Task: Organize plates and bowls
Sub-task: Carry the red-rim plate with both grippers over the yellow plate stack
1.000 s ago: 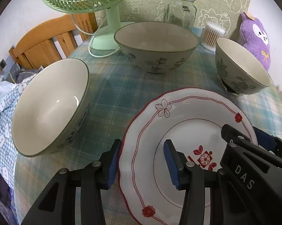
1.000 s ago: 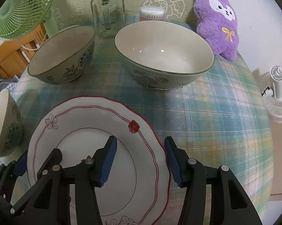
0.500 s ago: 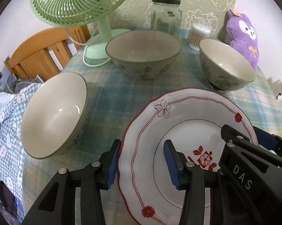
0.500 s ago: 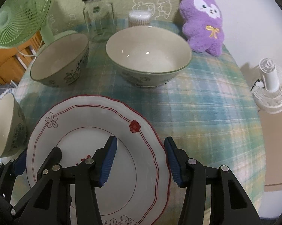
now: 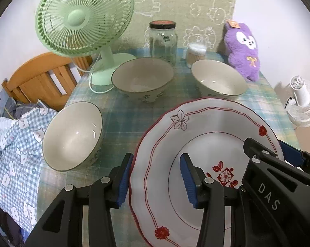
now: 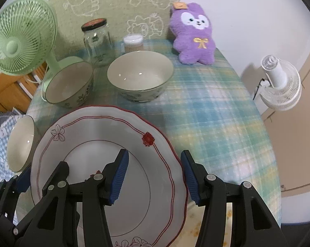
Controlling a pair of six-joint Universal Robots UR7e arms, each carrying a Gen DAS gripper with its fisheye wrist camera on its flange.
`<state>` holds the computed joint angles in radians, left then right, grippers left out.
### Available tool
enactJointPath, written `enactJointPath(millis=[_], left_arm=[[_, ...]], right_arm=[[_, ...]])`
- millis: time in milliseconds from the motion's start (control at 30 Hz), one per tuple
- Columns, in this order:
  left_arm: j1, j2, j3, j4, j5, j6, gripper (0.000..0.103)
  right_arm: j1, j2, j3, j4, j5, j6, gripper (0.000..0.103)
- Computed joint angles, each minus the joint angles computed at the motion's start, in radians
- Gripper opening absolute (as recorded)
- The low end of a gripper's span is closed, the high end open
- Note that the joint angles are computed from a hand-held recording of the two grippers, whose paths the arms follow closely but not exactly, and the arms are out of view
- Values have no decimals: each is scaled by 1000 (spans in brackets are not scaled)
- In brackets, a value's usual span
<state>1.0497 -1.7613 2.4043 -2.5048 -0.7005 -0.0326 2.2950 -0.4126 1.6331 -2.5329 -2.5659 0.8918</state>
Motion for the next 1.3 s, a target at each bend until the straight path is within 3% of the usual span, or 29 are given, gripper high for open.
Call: enactJointPath(millis=[400, 733, 1067, 1300], left_arm=[[-207, -163, 80, 285, 46, -286, 47], [-362, -249, 136, 542, 10, -547, 47], [-452, -263, 201, 633, -47, -693, 47], [-489, -244, 234, 663, -73, -768, 47]], right_arm=[[51, -145, 182, -6, 0, 51, 56], [69, -254, 341, 41, 14, 139, 56], [61, -310, 454, 52, 40, 189, 56], [38, -323, 516, -2, 64, 169, 56]])
